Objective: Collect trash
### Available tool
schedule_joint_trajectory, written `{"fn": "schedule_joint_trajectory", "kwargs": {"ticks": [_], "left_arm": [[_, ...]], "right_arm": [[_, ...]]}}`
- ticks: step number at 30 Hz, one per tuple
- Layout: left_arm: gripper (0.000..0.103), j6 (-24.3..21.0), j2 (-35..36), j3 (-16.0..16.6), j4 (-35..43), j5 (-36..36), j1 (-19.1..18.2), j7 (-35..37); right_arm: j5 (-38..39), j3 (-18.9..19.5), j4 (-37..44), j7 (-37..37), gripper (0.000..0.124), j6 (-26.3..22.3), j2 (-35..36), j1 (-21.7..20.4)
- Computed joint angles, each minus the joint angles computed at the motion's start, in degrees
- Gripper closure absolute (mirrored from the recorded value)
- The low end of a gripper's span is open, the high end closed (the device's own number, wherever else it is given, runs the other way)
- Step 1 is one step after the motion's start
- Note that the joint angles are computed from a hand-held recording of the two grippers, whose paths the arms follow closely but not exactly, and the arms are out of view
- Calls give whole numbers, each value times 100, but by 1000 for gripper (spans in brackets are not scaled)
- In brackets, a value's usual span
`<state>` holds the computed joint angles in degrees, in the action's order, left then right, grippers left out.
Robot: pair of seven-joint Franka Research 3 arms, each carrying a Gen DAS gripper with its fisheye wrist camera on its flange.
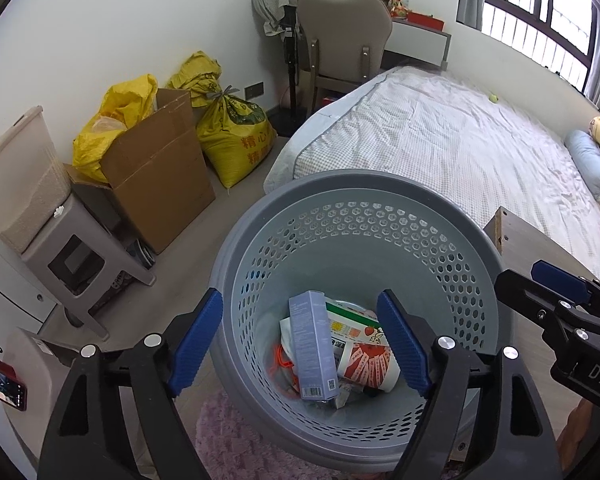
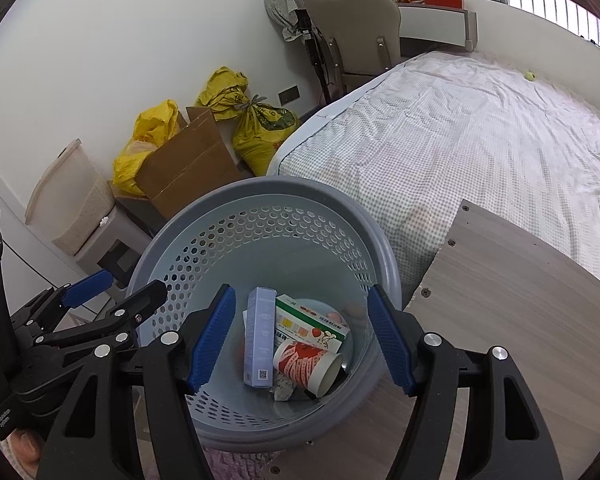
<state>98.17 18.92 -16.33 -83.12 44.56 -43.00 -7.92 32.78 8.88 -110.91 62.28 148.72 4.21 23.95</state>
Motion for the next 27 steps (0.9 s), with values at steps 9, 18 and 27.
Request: {"fn": "schedule_joint_trajectory", "kwargs": {"ticks": [9,18,27], "left_arm": [[24,-14,-8,-8,-26,26,-8,16],[24,-15,-34,-10,-61,8,4,37],[18,-89,-33,-25,-21,38,-7,83]], "right_arm": [[-86,-3,-103,96,58,103,-98,26],[-83,-14,-134,94,58,112,-127,29],[-50,-19,-146,79,58,121,-147,21]]}}
